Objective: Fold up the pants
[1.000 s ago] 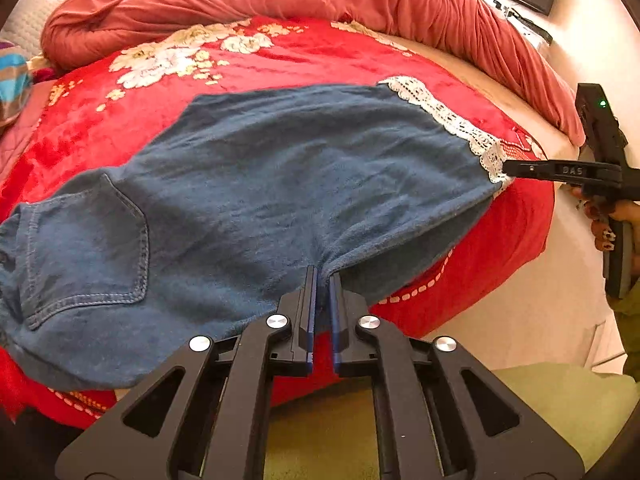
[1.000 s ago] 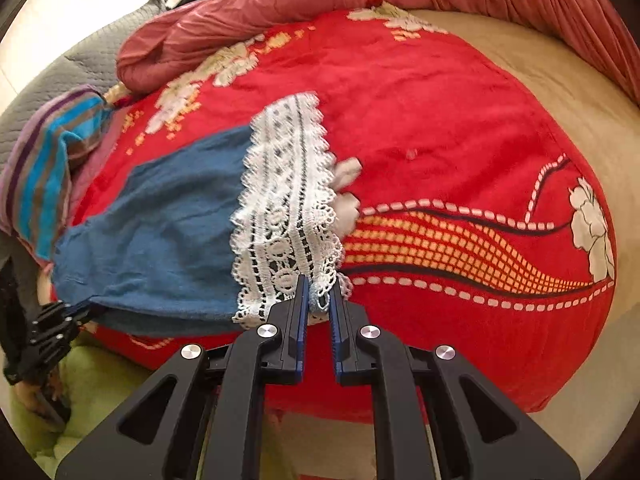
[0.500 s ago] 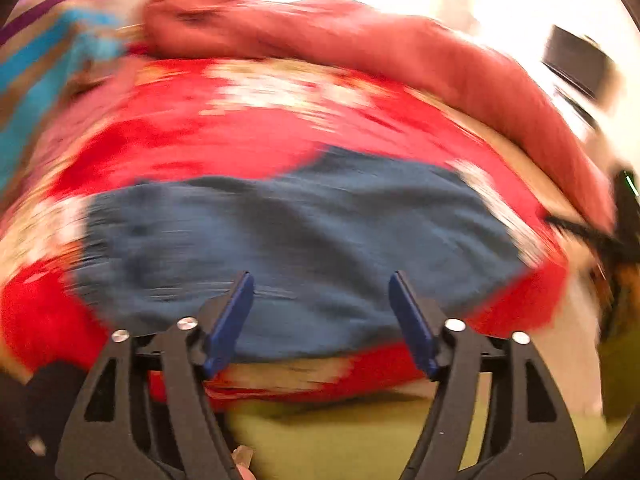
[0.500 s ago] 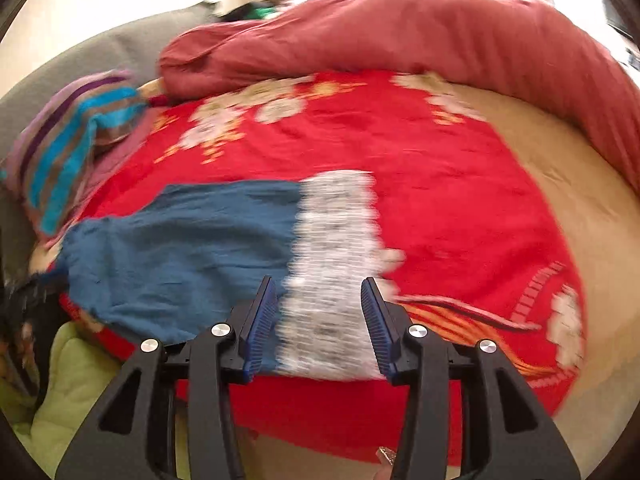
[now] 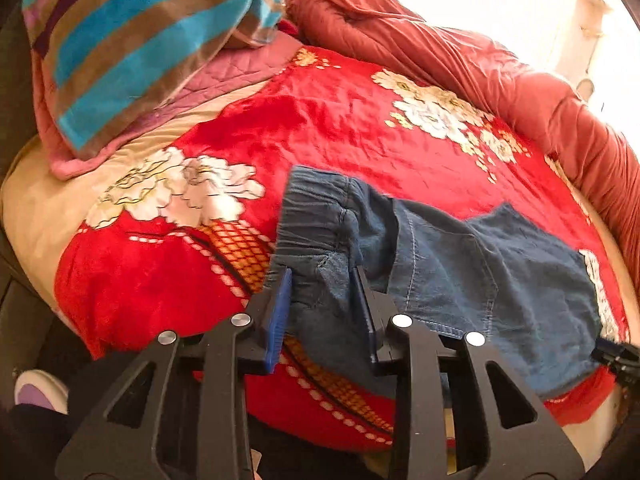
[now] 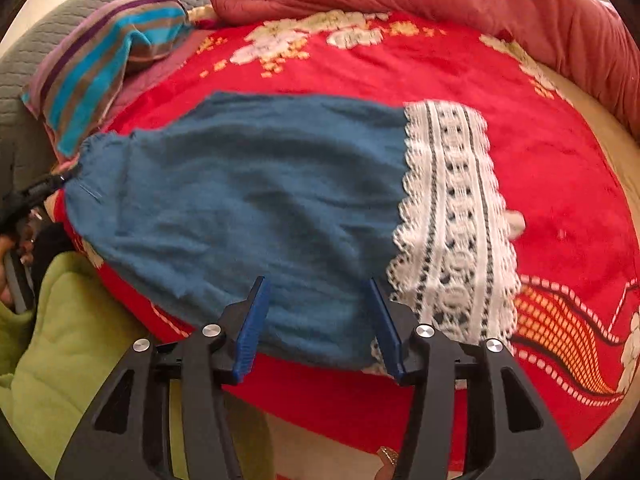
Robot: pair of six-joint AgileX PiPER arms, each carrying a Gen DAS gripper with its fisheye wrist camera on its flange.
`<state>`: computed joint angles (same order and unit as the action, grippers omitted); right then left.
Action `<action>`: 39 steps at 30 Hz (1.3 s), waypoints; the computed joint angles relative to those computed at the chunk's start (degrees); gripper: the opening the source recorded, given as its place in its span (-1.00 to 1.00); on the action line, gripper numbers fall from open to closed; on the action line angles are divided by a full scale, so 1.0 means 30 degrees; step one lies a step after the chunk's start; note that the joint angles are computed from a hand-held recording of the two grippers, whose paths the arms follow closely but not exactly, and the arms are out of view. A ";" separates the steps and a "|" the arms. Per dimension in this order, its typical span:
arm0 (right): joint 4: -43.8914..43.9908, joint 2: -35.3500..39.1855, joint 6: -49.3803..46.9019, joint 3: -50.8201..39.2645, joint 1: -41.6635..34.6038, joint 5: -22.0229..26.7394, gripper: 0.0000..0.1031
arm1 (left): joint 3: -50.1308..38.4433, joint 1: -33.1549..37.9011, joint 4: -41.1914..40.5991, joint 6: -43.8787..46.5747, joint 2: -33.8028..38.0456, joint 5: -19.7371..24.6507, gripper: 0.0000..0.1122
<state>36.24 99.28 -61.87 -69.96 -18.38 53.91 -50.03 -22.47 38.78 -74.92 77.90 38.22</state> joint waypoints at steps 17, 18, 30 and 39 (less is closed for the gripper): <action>0.3145 -0.0968 -0.3548 0.0183 0.0116 0.1771 -0.02 | -0.4223 -0.4183 0.0657 0.2462 0.1014 0.2121 -0.16; 0.3168 -0.0928 -0.3511 0.0170 0.0342 0.1822 -0.02 | -0.4909 -0.4149 -0.0339 0.3700 0.1915 0.1567 -0.16; 0.1127 0.0033 -0.2401 -0.0057 0.2424 0.1683 0.03 | -0.4720 -0.3579 -0.5928 0.9121 0.5508 -0.0498 -0.09; 0.1596 0.4719 0.0582 -1.0327 0.5853 0.3011 -0.01 | -0.4418 -0.3796 -0.5361 0.8294 0.5312 -0.0965 -0.09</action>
<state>41.03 113.43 -60.12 -100.94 -0.82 62.94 -63.28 -33.86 22.69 -50.03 93.84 35.32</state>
